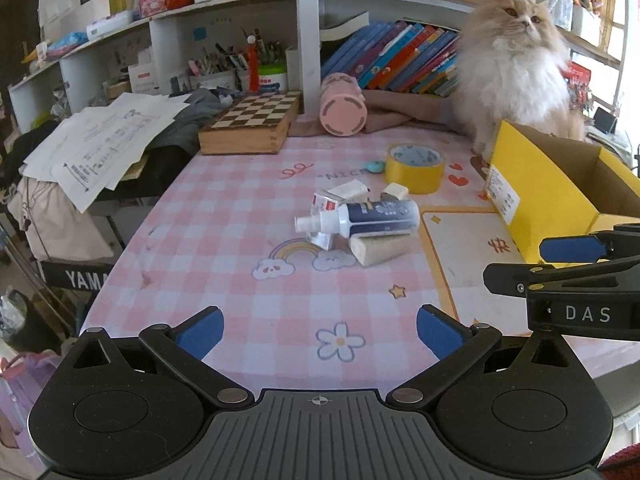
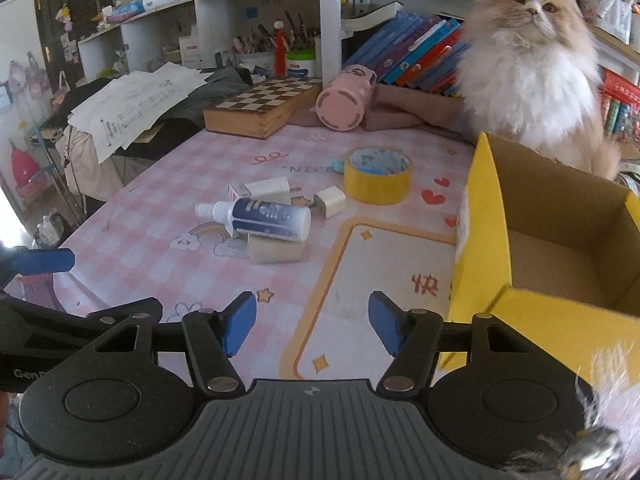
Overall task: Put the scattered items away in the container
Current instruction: 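Move both tools toward the spray bottle and white block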
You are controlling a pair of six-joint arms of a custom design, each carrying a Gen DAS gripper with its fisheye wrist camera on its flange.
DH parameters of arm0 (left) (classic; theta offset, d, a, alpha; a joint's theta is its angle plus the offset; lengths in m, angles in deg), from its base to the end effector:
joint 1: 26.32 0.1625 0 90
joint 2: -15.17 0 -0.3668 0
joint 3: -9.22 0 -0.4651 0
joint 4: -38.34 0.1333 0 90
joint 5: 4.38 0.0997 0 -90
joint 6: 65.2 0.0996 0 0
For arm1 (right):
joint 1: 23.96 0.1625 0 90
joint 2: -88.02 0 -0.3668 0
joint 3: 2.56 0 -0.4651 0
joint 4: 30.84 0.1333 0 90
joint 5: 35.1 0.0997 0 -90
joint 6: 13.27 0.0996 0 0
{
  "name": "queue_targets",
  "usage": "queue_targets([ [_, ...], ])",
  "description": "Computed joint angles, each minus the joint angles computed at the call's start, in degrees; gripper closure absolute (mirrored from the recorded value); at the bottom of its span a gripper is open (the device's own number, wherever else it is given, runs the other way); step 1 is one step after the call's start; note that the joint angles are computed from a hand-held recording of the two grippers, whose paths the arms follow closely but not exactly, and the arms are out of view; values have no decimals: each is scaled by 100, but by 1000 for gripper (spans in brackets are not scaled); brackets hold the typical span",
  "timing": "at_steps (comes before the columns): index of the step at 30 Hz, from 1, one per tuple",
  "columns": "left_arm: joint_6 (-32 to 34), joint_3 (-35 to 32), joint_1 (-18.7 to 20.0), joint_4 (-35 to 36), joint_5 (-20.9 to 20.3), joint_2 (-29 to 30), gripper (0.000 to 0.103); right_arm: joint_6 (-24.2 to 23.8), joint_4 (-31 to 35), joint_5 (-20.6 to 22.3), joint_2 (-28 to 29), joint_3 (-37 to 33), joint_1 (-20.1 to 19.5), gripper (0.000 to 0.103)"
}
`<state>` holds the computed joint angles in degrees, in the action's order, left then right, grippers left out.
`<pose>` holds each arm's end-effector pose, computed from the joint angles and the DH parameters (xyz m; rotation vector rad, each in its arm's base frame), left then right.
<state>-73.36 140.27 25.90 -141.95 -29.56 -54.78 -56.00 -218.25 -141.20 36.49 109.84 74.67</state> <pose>-0.1041 -0.4991 0.1115 0.1985 2.0908 -1.0101 0.1933 -0.5691 0.0259 1.0185 -2.3985 0.7136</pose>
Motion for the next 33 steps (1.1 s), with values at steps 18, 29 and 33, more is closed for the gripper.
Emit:
queue_targets([
  [18,-271,-563,475,447,-18,238,0,406,1430,39,890,-1504,89,37],
  [29,8,-968,700,623,-294,499,0,396,1923,-388,1594,-2400,227,20],
  [33,130,-1100,758,635,-426,608,0,345,2054,-397,1728,-2591,218,20],
])
